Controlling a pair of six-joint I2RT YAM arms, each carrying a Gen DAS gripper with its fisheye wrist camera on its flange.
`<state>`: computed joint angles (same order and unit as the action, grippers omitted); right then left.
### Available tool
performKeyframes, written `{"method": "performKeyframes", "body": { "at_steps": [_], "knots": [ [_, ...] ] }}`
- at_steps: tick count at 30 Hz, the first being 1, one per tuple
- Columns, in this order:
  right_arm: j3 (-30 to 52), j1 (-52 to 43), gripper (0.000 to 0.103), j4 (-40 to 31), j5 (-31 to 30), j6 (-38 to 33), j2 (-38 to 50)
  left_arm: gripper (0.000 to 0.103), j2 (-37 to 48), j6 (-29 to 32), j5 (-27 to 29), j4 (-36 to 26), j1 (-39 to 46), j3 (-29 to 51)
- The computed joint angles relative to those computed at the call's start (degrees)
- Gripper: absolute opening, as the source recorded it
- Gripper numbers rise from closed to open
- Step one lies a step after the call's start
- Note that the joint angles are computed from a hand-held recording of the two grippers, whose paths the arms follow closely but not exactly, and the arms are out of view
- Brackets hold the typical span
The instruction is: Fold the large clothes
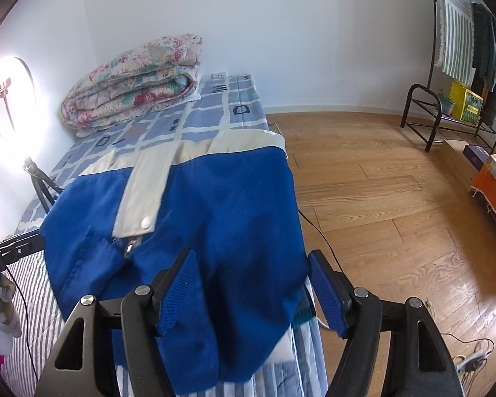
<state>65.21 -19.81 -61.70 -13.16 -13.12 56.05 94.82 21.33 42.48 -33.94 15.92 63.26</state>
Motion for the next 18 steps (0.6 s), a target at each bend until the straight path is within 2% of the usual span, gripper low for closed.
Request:
{"method": "performKeyframes", "body": {
  "at_steps": [8, 12, 15, 18],
  "knots": [
    [6.7, -2.2, 0.072, -9.2, -3.1, -0.9, -4.9, 0.057, -9.5, 5.8, 3.1, -10.8, 5.3, -0.2],
    [11.5, -1.0, 0.072, -14.9, -3.3, 0.1, -7.4, 0.057, -14.9, 11.4, 5.8, -19.5, 10.2, 0.8],
    [15.8, 1.2, 0.072, -20.0, -3.3, 1.7, -9.2, 0.057, -17.8, 17.4, 7.4, -28.2, 15.0, 2.2],
    [20.1, 10.6, 0.072, -24.2, 2.1, 7.9, -11.7, 0.057, -20.9, 26.6, 9.2, -38.6, 21.4, 3.7]
  ]
}}
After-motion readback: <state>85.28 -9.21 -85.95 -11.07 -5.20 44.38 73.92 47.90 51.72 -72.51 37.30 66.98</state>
